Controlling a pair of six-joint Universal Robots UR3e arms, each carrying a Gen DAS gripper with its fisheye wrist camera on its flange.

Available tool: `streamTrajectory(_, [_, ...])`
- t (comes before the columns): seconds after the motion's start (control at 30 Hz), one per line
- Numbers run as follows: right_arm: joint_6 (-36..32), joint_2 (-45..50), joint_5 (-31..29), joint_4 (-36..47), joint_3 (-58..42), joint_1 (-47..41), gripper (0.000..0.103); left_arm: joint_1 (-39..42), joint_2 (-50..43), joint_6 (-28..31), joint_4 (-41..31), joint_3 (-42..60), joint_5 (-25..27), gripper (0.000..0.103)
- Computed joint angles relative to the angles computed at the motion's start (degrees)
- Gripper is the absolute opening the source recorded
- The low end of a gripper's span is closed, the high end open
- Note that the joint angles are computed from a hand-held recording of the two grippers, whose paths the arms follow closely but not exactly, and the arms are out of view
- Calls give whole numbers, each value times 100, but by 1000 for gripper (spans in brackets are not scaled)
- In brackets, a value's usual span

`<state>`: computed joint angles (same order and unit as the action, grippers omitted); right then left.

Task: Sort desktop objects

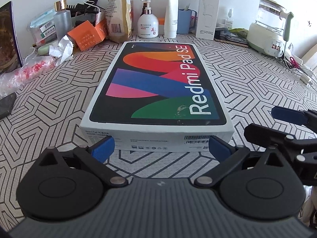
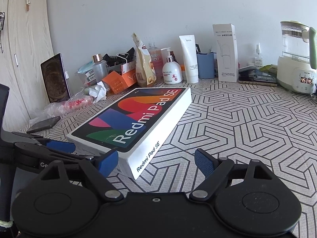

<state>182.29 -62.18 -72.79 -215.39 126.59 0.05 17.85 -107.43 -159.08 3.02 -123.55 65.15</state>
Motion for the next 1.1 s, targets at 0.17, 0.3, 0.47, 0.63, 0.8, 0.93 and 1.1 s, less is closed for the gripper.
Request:
streamTrajectory(0.17, [50,3,31,-43,38,-42,88,4,-5,-63,257,-118,-78,103])
streamTrajectory(0.3, [39,-14,-1,-61,76,-48,88,-43,-55,-70,567,-194,-35,103])
streamTrajectory(0.47, [30,-36,-74,-24,62,-17,88,-29,-75,-57,737,-303,-39,103])
streamTrajectory(0.63, [-9,-58,-84,29,32,-10,88,-51,-68,-38,700,-279,14,103])
streamTrajectory(0.8, [-13,-22,23,55,14,-59,88,-68,-80,3,626,-231,63,103])
streamTrajectory(0.93, [-13,28,49,113,-38,-64,88,-70,-108,9,595,-190,95,103])
streamTrajectory(1.1, [-17,57,51,83,-31,-52,88,-74,-117,28,577,-176,108,103])
